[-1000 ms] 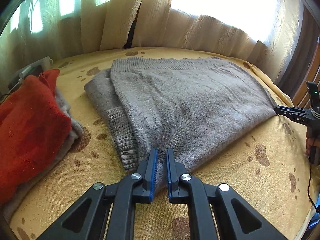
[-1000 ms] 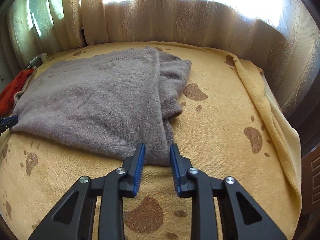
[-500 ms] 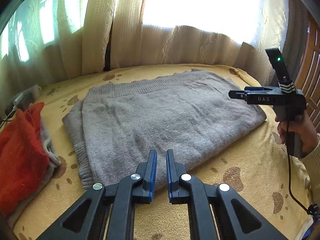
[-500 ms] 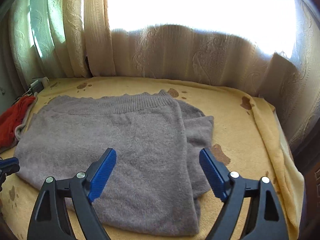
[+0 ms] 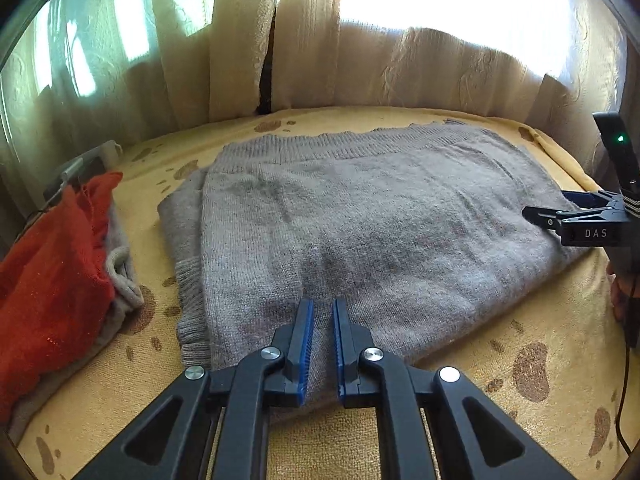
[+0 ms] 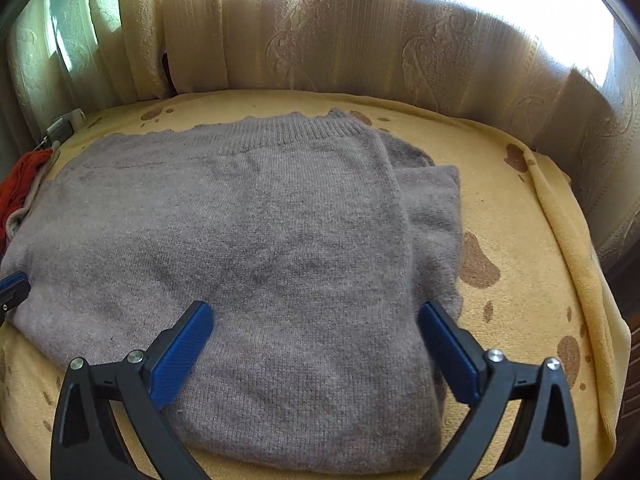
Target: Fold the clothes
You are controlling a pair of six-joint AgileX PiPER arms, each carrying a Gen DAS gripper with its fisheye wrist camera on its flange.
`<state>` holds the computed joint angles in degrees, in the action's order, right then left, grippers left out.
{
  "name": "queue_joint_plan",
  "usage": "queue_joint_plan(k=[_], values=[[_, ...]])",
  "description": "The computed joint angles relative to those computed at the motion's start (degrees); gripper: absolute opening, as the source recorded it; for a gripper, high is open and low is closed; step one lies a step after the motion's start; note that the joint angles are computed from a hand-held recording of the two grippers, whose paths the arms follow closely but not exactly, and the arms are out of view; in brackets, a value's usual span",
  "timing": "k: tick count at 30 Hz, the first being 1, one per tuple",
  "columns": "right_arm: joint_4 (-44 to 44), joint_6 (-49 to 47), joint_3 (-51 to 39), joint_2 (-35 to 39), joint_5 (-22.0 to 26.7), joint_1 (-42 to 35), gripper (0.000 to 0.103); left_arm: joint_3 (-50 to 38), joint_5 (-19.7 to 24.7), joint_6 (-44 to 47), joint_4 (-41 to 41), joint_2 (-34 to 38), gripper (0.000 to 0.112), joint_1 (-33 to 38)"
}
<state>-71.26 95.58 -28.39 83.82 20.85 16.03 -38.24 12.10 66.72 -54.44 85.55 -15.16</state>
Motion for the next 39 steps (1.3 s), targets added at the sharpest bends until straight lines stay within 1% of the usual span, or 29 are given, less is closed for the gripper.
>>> queue_joint_plan(k=[2,5,8,10,12,13,14,15,16,17,19,21,22,23,24,25,26,28,30,32,33,35,36,37,38,39], values=[[0.61,0.27,-0.25,0.22,0.74,0.63,0.102,-0.07,0.50,0.80,-0.77,0.03,0.011,0.50],[3.23,1.88,0.04,-0.45,3.78,3.91,0.102,-0.28,2.20,3.46,-3.42,0.23,0.012,1.88],[3.28,5.58,0.27,-0.43,7.58,7.72,0.102,-0.66,3.33,4.23,-4.28,0.48,0.012,2.58],[3.74,5.89,0.25,-0.56,8.05,8.06,0.102,-0.45,3.28,4.33,-4.26,0.24,0.012,2.58],[7.31,3.93,0.06,-1.54,8.23,7.89,0.102,-0.01,3.43,5.07,-5.02,-0.24,0.012,2.83],[8.97,4.72,-0.19,-2.38,9.93,9.03,0.103,0.23,3.64,5.60,-5.59,-0.49,0.012,3.09],[8.42,7.79,0.18,-4.14,12.05,11.48,0.103,0.32,3.99,5.82,-5.94,-0.62,0.012,3.39],[5.93,11.96,1.12,-6.14,13.06,14.14,0.103,0.38,4.27,5.99,-6.29,-0.71,0.012,3.65],[4.73,13.93,1.40,-7.52,13.04,16.09,0.103,0.44,4.46,5.97,-6.44,-0.81,0.012,3.82],[4.93,13.90,0.87,-7.89,12.19,17.23,0.103,0.52,4.60,5.96,-6.58,-0.93,0.012,3.98],[5.04,13.25,-0.67,-6.28,9.46,18.40,0.103,0.85,4.37,5.97,-6.74,-1.27,0.012,3.99],[6.05,11.46,-2.79,-2.03,8.04,19.31,0.103,1.18,4.18,6.31,-7.16,-1.53,0.012,4.06],[8.53,8.10,-4.17,0.95,7.09,19.02,0.103,1.26,4.25,6.44,-7.31,-1.58,0.012,4.17],[9.29,6.78,-5.75,4.47,8.39,19.99,0.103,1.29,4.42,6.54,-7.41,-1.58,0.012,4.33],[8.01,7.75,-6.60,6.18,11.35,22.42,0.103,1.25,4.51,6.53,-7.44,-1.52,0.012,4.41],[7.62,8.50,-6.96,6.66,13.10,23.97,0.103,1.24,4.55,6.51,-7.42,-1.47,0.012,4.46],[7.77,9.09,-6.78,6.59,12.99,24.08,0.103,1.35,4.37,6.40,-7.27,-1.54,0.012,4.35],[6.45,11.02,-5.16,5.38,10.53,22.83,0.103,1.66,3.73,6.17,-6.95,-1.82,0.012,3.98],[6.39,11.19,-4.96,5.26,10.64,23.03,0.103,1.91,3.23,6.29,-7.17,-2.13,0.012,3.84],[6.83,10.79,-5.08,5.30,11.32,23.45,0.103,2.96,1.08,7.16,-9.05,-3.39,0.012,3.60],[6.81,10.87,-4.86,5.03,11.18,23.41,0.103,3.92,-1.14,8.74,-11.28,-4.56,0.012,3.22],[6.74,10.87,-4.57,4.67,10.98,23.22,0.103,5.64,-4.48,16.71,-19.08,-6.95,0.012,3.06],[6.69,10.75,-4.05,4.11,10.88,23.13,0.103,6.23,-5.35,20.81,-22.96,-7.87,0.012,3.53],[6.63,10.69,-3.61,3.65,10.75,23.05,0.103,6.55,-5.75,22.93,-25.04,-8.38,0.012,4.33],[6.62,10.65,-3.42,3.43,10.68,22.99,0.103,6.74,-5.97,24.01,-26.08,-8.72,0.012,5.19],[6.63,10.54,-3.37,3.34,10.59,22.87,0.103,6.61,-5.66,22.81,-24.83,-8.50,0.012,6.25]])
